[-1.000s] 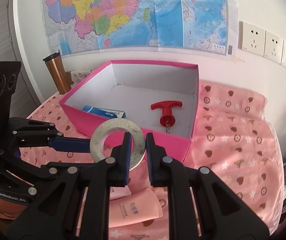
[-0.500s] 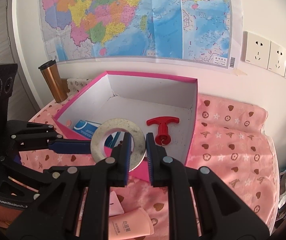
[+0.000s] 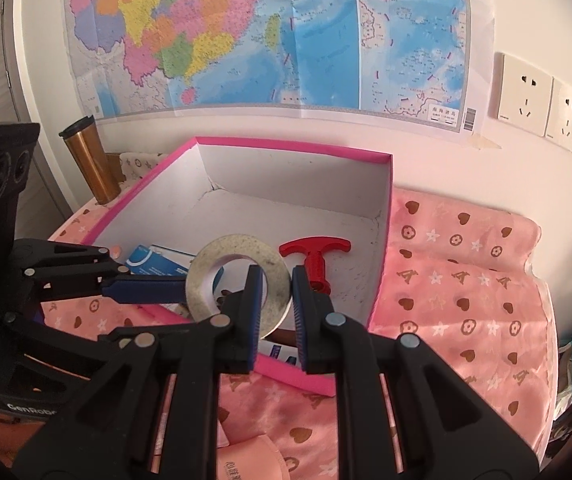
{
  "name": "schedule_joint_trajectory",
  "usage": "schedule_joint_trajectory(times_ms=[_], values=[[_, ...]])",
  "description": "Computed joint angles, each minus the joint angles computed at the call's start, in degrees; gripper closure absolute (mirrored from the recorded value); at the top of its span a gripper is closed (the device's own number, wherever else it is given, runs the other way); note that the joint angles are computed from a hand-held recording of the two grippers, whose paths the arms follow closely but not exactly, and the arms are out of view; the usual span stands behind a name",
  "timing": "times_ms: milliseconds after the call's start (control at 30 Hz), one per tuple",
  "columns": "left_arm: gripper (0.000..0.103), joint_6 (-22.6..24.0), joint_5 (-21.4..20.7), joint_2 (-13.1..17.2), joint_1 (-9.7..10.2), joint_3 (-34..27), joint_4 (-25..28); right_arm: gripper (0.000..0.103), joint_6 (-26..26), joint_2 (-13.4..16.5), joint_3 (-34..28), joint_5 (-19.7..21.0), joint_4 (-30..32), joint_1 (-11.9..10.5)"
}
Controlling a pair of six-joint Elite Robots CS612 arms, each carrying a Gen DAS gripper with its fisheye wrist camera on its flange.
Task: Organize rigid objects
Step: 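Carry the tape roll into the magenta box and open the right gripper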
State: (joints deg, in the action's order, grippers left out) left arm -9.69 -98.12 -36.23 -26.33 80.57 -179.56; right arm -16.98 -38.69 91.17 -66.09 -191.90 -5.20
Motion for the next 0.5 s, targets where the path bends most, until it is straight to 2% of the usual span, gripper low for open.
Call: schedule_joint_trajectory(times_ms=[500], values=[[0.07, -2.1, -0.2, 2.4, 0.46, -4.2, 5.5, 0.086, -0.1, 1.2, -2.7, -1.7, 6.0, 0.2]])
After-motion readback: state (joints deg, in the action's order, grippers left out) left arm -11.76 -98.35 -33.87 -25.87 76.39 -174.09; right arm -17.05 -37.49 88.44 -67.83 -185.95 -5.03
